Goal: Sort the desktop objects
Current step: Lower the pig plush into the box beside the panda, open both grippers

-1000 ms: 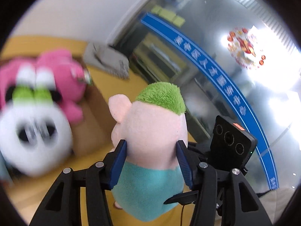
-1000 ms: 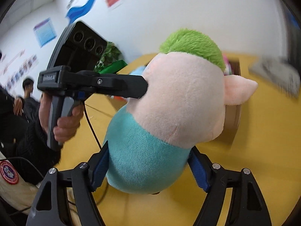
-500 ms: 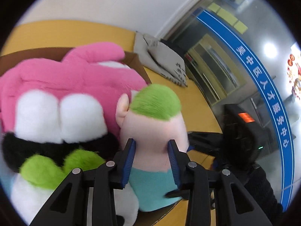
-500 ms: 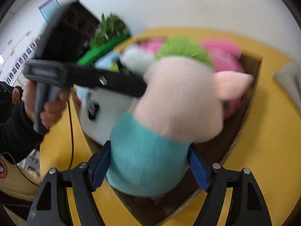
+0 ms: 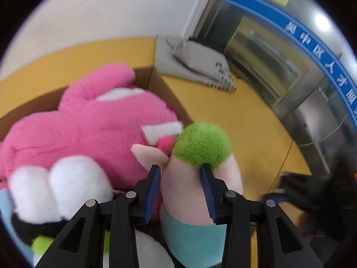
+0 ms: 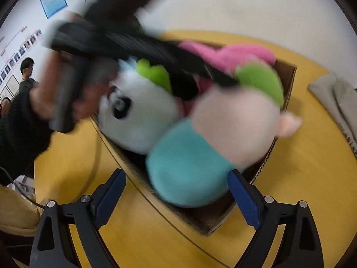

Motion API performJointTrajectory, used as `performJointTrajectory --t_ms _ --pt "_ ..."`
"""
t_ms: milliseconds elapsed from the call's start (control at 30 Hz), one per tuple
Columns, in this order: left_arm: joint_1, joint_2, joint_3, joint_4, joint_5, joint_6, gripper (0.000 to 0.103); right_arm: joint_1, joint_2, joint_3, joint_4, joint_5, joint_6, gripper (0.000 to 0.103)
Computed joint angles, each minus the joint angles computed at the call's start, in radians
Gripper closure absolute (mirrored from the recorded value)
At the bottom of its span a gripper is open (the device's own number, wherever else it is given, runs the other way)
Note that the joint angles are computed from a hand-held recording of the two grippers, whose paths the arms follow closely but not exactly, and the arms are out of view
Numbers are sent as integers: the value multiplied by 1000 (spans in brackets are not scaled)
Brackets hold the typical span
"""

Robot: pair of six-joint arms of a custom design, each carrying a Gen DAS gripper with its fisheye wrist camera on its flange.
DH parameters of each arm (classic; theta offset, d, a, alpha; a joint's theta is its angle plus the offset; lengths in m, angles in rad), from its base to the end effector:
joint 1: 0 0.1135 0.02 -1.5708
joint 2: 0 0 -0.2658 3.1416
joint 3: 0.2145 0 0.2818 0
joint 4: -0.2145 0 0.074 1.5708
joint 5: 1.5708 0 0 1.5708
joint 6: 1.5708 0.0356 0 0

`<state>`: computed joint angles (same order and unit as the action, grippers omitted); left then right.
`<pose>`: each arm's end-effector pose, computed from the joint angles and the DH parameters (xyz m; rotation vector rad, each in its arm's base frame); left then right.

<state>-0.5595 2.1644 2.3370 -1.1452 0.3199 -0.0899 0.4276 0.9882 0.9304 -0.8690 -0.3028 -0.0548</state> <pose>0.4096 -0.2697 0.3511 0.7305 2.4980 -0.6532 0.1930 0.0996 0.2931 -0.7245 2.4099 0.5322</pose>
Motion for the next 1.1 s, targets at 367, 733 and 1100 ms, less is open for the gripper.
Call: performJointTrajectory --t_ms 367,733,1100 --pt "-29 19 -46 10 -88 27 59 109 305 167 135 193 113 14" --pt "30 -583 -667 207 -10 -133 44 263 -62 88 28 342 310 0" --pt "151 -1495 -1094 -71 -184 -147 23 961 67 257 -213 1059 996 0"
